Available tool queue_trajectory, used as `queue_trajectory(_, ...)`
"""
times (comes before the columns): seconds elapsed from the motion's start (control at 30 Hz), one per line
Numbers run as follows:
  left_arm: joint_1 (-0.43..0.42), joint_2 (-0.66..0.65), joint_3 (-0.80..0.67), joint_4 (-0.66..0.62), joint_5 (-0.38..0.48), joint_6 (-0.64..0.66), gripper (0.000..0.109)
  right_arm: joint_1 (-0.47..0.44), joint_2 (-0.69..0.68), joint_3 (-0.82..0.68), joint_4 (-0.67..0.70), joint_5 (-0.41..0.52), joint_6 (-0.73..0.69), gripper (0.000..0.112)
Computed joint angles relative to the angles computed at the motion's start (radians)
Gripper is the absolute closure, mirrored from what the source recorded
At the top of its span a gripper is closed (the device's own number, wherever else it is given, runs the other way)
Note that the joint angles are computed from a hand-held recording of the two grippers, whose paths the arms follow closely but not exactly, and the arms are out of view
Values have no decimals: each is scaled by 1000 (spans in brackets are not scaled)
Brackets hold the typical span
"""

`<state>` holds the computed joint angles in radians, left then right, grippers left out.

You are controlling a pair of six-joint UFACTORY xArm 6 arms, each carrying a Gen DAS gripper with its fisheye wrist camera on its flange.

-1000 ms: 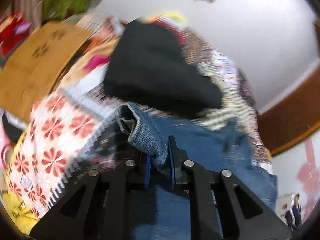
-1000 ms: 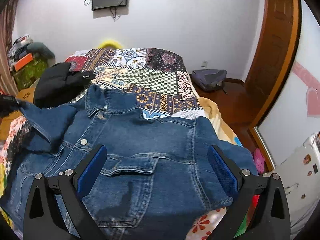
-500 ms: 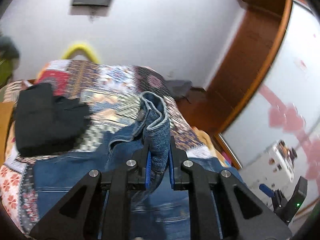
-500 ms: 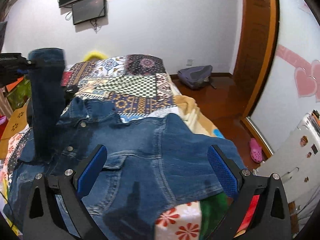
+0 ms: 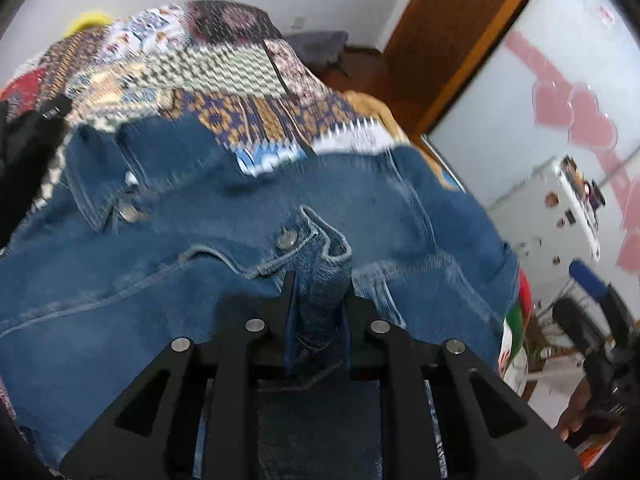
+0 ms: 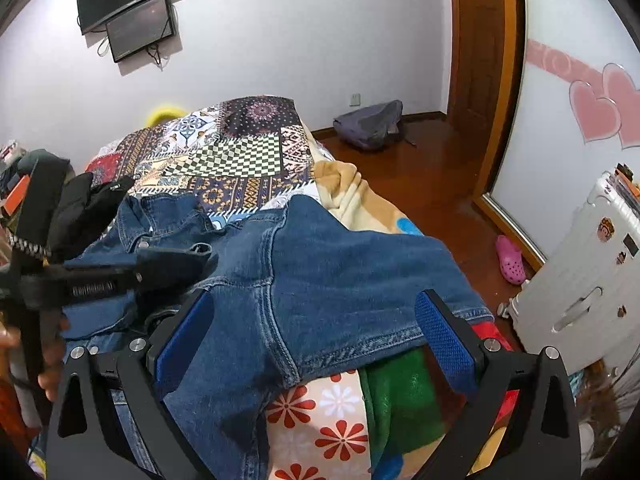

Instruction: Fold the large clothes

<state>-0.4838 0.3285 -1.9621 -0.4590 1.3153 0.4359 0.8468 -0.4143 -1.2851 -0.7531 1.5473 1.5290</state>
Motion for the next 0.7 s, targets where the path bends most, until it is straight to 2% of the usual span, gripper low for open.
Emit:
queue_trajectory(0.07,-5,-24,38,-4,0,10,77,-2,-3,4,6,4,0,12)
queue_trajectory(0.13,-2,-44,62,-15,4,22,62,3,-11,10,9,17,12,12)
queue_trajectory(0.4,18,-146,142,13,-121,78,61,-11,-96,71,33,50,76,12)
queue_trajectory(0.57,69,-179,161,24,-236,112,48,-15,-160,102,39,110,107,12)
queue_trajectory(0.7,113,-200,198,77,-334,119,43,-55,-258,183,83,71,160,12)
